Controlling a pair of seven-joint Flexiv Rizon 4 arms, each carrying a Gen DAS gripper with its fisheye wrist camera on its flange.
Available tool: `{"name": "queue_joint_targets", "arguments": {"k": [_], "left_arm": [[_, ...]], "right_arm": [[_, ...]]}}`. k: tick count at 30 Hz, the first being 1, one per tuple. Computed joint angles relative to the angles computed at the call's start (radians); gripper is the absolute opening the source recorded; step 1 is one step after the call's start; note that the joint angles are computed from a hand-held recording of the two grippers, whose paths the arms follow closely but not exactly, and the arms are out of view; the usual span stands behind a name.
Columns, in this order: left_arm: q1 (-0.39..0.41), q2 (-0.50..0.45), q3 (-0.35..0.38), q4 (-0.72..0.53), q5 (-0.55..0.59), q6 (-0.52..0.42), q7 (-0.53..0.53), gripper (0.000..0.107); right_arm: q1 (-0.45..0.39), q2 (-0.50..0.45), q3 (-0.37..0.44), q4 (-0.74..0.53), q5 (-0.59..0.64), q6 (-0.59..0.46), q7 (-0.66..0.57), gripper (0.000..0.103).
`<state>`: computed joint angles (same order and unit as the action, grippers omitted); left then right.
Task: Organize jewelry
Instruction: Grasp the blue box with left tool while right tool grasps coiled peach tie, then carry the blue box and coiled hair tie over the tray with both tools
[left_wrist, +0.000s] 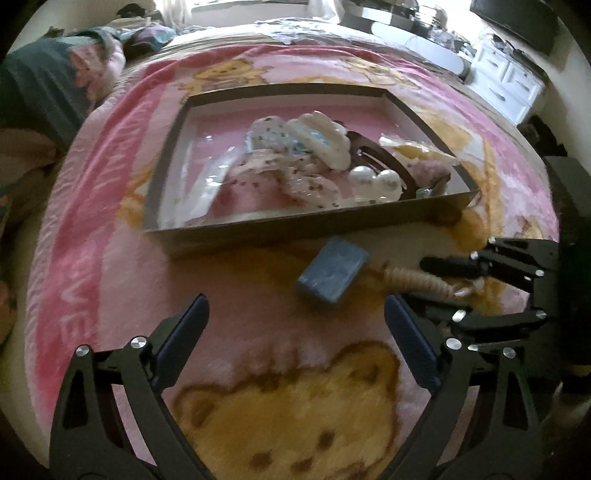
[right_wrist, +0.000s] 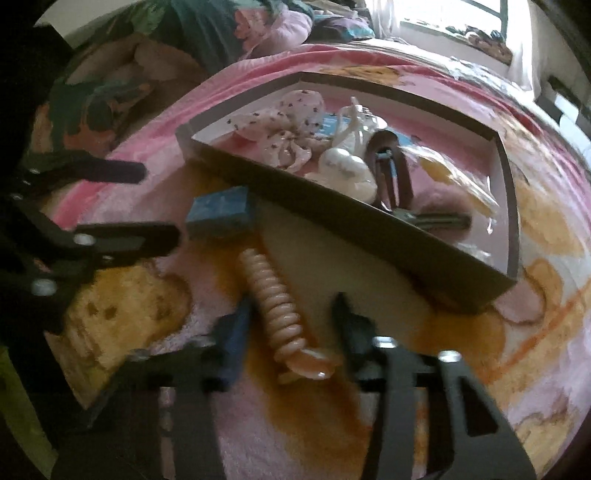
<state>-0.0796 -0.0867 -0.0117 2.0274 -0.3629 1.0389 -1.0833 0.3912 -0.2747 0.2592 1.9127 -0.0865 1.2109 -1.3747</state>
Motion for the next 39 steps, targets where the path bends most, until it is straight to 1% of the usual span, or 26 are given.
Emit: {"name": "queue_joint_targets", "arguments": {"k": [4, 5, 6, 8, 10, 12, 14, 18, 24, 28, 32, 39], "left_arm": [[-0.003, -0.044, -0.014, -0.033, -0.001, -0.016, -0.001, 0.075], [-0.004, -0.053, -0.017, -0.04, 0.003, -0.017, -0.001, 0.068], [-0.006, -0.06, -0.02, -0.045, 0.004, -0.019, 0.0, 0.064], [-0.006, -0.074, -0.024, -0.054, 0.0, -0.027, 0.002, 0.046], [-0.007, -0.078, -0.028, -0.053, -0.013, -0.031, 0.003, 0.038], [-0.012, -0.078, -0.026, -0.055, 0.005, -0.025, -0.004, 0.037], [-0.012, -0.068, -0.029, -0.048, -0.013, -0.025, 0.008, 0.034], [-0.007, -0.025, -0.034, -0.016, -0.108, -0.021, 0.065, 0.032], [-0.006, 0.029, -0.012, -0.009, -0.184, -0.013, 0.1, 0.031], [0.001, 0.04, 0.0, -0.026, -0.191, -0.002, 0.099, 0.031], [0.011, 0.043, 0.009, -0.043, -0.19, 0.008, 0.089, 0.031], [0.035, 0.016, 0.014, -0.095, -0.179, 0.017, 0.062, 0.031]], "right_arm": [[-0.021, 0.04, 0.002, 0.041, 0.035, 0.012, 0.013, 0.017], [-0.021, 0.054, -0.003, 0.056, 0.033, 0.017, 0.027, 0.017], [-0.023, 0.063, -0.005, 0.066, 0.037, 0.021, 0.035, 0.017], [-0.03, 0.089, -0.008, 0.091, 0.043, 0.027, 0.051, 0.017], [-0.03, 0.116, -0.017, 0.121, 0.028, 0.038, 0.076, 0.017], [-0.035, 0.137, -0.018, 0.137, 0.029, 0.045, 0.084, 0.017], [-0.037, 0.159, -0.023, 0.156, 0.018, 0.059, 0.101, 0.017], [-0.042, 0.198, -0.029, 0.18, 0.002, 0.094, 0.137, 0.017], [-0.039, 0.228, -0.031, 0.173, -0.028, 0.129, 0.164, 0.017], [-0.033, 0.223, -0.034, 0.145, -0.051, 0.142, 0.179, 0.017], [-0.027, 0.197, -0.038, 0.1, -0.074, 0.141, 0.179, 0.017], [-0.018, 0.137, -0.039, 0.009, -0.087, 0.129, 0.155, 0.017]]}}
